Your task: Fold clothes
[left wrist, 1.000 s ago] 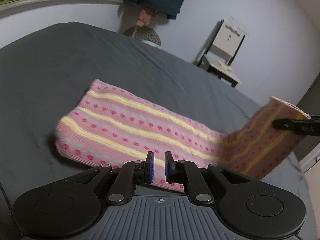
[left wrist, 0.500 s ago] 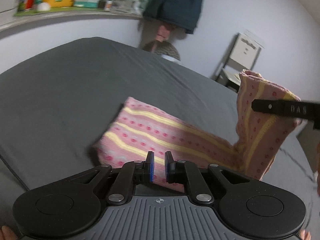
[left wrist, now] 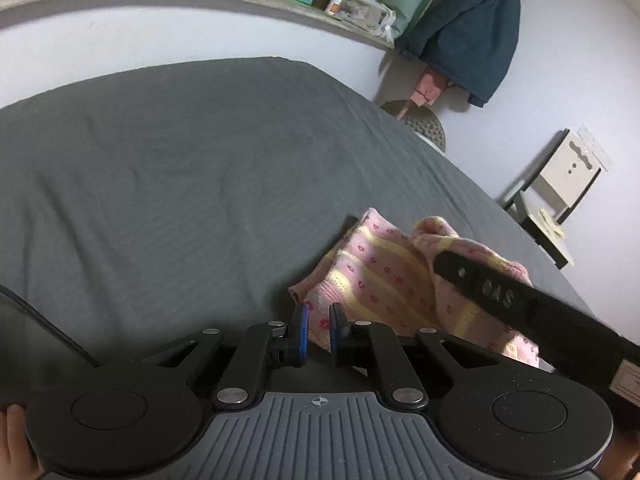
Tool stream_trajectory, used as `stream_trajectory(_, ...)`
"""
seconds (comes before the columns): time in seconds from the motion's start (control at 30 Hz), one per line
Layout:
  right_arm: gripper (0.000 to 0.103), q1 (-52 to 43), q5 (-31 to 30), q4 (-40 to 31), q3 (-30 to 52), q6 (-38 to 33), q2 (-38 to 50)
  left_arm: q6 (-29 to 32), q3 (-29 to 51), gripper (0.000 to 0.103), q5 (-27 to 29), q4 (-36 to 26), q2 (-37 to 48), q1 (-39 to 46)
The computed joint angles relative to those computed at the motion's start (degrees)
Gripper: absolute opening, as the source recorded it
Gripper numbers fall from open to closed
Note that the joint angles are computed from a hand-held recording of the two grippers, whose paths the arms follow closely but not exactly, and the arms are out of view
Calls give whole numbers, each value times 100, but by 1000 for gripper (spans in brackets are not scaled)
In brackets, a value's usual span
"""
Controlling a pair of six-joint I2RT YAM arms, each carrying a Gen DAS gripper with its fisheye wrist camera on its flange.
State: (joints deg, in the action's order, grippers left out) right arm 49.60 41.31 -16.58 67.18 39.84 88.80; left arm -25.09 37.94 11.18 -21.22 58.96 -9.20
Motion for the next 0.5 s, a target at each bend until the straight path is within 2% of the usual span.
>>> stream_trajectory(0.13,16,-195,-367,850,-363,-10,65,-128,-6,9,-127,119,257,-124)
stream_trajectory(0.33,18,-165,-790,982,-904,699,194,-173,-85,9,-279,260,228,-220)
stream_trajectory(0.4,22,-154,-819,921,-874,745,192,-216,-67,9,-212,239,267,-147)
stream_trajectory(0.5,35,-213,-1026,666,-626,612,234,-325,-40,9,-87,228,345,13)
